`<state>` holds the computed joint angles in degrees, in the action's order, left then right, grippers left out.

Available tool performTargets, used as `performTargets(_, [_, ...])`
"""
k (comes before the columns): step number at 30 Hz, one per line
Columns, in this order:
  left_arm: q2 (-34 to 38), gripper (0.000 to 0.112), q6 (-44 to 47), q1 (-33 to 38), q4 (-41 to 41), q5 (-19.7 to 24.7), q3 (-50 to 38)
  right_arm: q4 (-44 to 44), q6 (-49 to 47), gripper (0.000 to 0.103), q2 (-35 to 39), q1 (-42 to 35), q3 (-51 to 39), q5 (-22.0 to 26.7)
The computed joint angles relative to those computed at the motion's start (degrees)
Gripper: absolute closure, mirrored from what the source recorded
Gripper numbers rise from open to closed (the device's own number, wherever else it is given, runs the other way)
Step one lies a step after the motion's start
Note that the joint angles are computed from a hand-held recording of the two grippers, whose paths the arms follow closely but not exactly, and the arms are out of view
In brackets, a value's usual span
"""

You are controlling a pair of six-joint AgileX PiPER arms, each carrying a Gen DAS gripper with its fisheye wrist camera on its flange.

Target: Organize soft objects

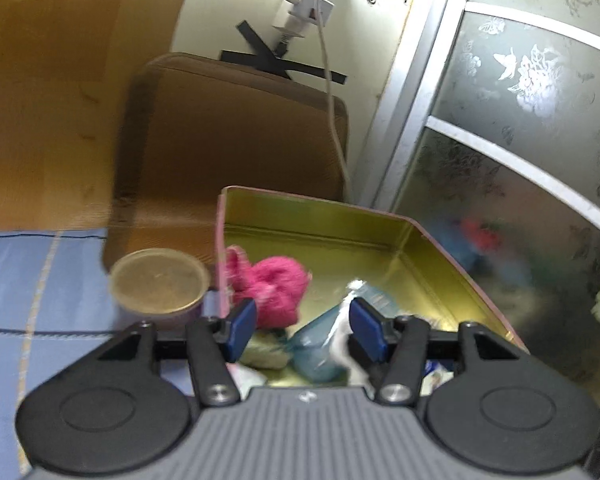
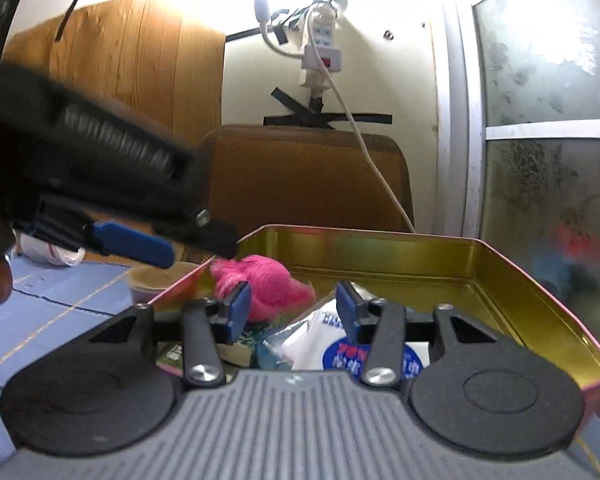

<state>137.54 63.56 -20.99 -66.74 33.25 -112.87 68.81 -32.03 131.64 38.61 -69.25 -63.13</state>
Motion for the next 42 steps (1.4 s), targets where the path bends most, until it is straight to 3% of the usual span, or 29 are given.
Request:
performTargets(9, [-10.14, 0.055, 14.12, 1.89, -7.22, -8.64, 20.39, 2.77, 10.37, 0.053, -1.33, 6.03, 3.60, -3.57])
performTargets(13, [-12.50, 0.053, 13.70, 2.34, -5.01, -12.40, 24.72, 4.71, 12.95, 0.053, -1.89, 7.65, 3.91, -3.49])
performTargets(23, [-15.36, 0.049, 25.69, 6.59, -14.99, -15.79, 32.56, 7.15, 11.72, 0.053, -1.60, 10.19, -0.08, -1.30])
performTargets(32, [-15.59, 0.039, 33.72, 10.73, -21.17, -16.37, 35.91, 9.29, 8.97, 0.053, 0.64, 12.16, -5.73, 1.28])
performTargets(34, [-15.63, 0.022, 35.47, 11.35, -22.70, -16.55, 36.60, 9.44, 8.71, 0.053, 0.94, 12.45, -6.62, 1.99])
performTargets(36, [-15.99, 0.015, 41.51, 11.83, -28.44, -16.99, 37.97, 10.12, 7.71, 0.053, 1.35, 12.85, -7.95, 2.54])
performTargets(39, [-16.57, 0.010, 46.35, 12.47, -32.67, -17.05, 39.35, 10.64, 6.13, 0.053, 1.82, 13.37, -9.65, 2.97])
performTargets(42, [-16.80, 0.010, 44.87, 12.78, -31.35, -17.53, 39.77, 11.26, 5.51, 0.049, 2.20, 14.13, -10.98, 2.50])
